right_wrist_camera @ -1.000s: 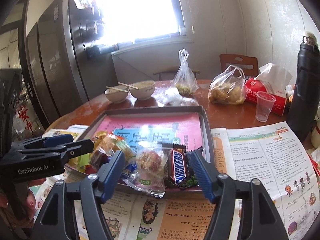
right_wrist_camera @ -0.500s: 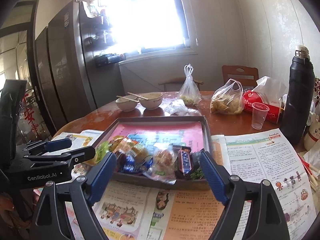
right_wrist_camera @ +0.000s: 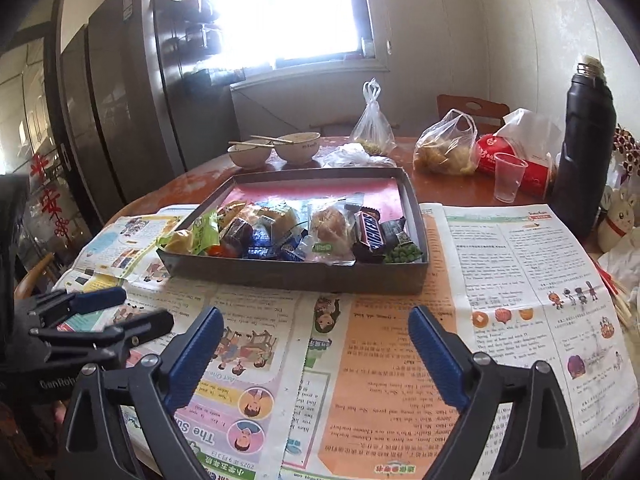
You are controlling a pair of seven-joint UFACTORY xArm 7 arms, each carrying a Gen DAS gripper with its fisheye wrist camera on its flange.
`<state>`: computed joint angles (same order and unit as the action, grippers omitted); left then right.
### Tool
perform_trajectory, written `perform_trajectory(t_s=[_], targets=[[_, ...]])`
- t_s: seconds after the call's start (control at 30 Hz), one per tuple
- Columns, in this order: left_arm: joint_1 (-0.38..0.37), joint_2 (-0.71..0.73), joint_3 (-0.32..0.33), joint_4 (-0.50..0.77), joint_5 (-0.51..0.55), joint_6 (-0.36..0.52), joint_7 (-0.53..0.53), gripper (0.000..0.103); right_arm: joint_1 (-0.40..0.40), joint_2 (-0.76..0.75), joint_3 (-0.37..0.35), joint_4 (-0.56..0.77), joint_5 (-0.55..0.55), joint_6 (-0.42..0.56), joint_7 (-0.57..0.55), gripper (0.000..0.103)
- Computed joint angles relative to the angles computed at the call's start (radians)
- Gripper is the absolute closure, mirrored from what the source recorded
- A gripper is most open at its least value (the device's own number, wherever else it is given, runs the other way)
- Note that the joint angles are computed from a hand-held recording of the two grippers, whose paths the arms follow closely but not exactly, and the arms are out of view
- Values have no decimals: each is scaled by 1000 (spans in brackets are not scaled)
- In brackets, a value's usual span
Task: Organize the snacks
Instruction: 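Withdraw both open tools from the tray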
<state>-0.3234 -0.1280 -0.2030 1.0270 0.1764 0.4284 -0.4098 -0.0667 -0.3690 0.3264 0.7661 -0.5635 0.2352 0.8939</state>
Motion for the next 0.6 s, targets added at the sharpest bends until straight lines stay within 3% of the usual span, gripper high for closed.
perform_trajectory(t_s=[0.3, 0.6], targets=[[-1, -18, -8, -16, 13, -4, -14, 24, 41, -24, -33, -26, 70, 1, -53, 6], [0, -18, -8, -14, 14, 0, -11, 24, 26, -25, -17, -27, 79, 5, -58, 6]])
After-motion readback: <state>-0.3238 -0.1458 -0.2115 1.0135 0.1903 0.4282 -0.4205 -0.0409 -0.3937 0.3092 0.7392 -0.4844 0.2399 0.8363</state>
